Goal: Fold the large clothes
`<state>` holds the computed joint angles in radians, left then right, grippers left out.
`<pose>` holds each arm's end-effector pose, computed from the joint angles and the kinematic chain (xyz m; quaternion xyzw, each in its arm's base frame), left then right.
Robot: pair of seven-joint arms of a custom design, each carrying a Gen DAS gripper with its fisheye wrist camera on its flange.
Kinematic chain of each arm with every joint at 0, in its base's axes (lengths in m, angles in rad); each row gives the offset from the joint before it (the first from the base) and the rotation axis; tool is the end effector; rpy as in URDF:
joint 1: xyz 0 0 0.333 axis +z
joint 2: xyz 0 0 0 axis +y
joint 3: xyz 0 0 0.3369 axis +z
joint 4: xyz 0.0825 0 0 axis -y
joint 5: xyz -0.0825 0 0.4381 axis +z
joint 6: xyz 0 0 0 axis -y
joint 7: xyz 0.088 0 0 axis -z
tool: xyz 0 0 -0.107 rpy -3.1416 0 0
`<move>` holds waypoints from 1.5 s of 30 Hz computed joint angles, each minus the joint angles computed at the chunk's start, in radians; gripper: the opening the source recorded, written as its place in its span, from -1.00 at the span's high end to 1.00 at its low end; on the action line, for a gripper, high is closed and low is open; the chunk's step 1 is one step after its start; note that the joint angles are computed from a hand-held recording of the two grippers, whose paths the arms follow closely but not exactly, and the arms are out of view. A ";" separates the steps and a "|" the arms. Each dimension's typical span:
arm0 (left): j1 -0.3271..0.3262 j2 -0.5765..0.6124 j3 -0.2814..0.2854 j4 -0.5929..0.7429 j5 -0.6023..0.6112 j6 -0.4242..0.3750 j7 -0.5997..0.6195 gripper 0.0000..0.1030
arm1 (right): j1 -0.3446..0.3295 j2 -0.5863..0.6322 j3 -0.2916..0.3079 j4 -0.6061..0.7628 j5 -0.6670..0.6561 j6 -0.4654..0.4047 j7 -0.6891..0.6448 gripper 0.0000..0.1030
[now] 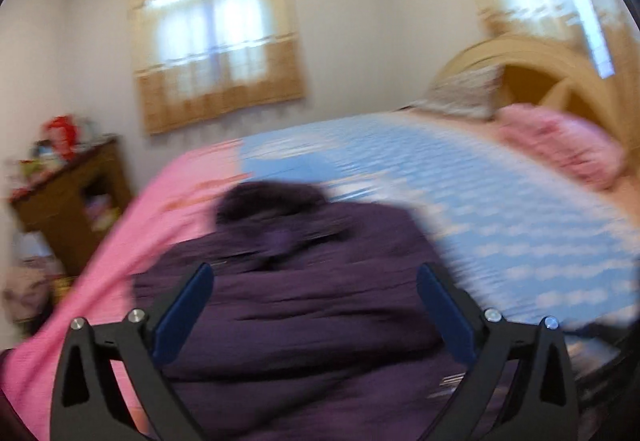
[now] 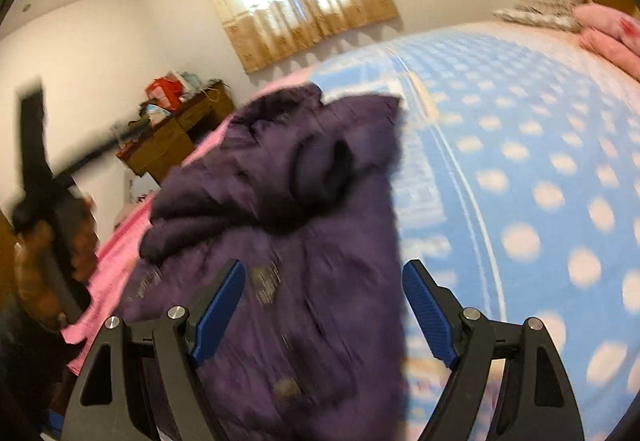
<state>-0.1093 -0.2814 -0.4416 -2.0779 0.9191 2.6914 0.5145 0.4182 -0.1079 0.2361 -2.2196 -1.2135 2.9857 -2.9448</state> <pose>0.4628 -0.3465 0.6312 -0.5327 0.6587 -0.3641 0.3871 0.4178 0.4071 0.4782 -0.6328 0.6136 -0.1578 0.4452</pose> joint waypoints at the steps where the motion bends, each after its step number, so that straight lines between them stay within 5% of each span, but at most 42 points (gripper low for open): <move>1: 0.016 -0.001 0.006 -0.003 0.007 -0.027 -0.011 -1.00 | 0.001 0.017 -0.004 0.029 0.014 -0.001 -0.035 -0.58; 6: 0.070 0.012 0.059 -0.010 0.017 -0.155 -0.086 -1.00 | 0.053 0.176 -0.028 0.262 0.202 -0.064 -0.340 -0.58; 15: 0.013 0.143 0.146 0.040 -0.148 -0.189 0.009 -1.00 | 0.154 0.479 -0.039 0.611 0.457 -0.306 -0.750 -0.58; 25: -0.060 0.203 0.175 0.047 -0.107 -0.221 0.053 -1.00 | 0.222 0.490 -0.138 0.572 0.560 -0.288 -0.829 -0.55; 45: -0.092 0.237 0.196 0.078 -0.166 -0.269 0.120 -1.00 | 0.277 0.550 -0.179 0.638 0.549 -0.387 -0.876 -0.59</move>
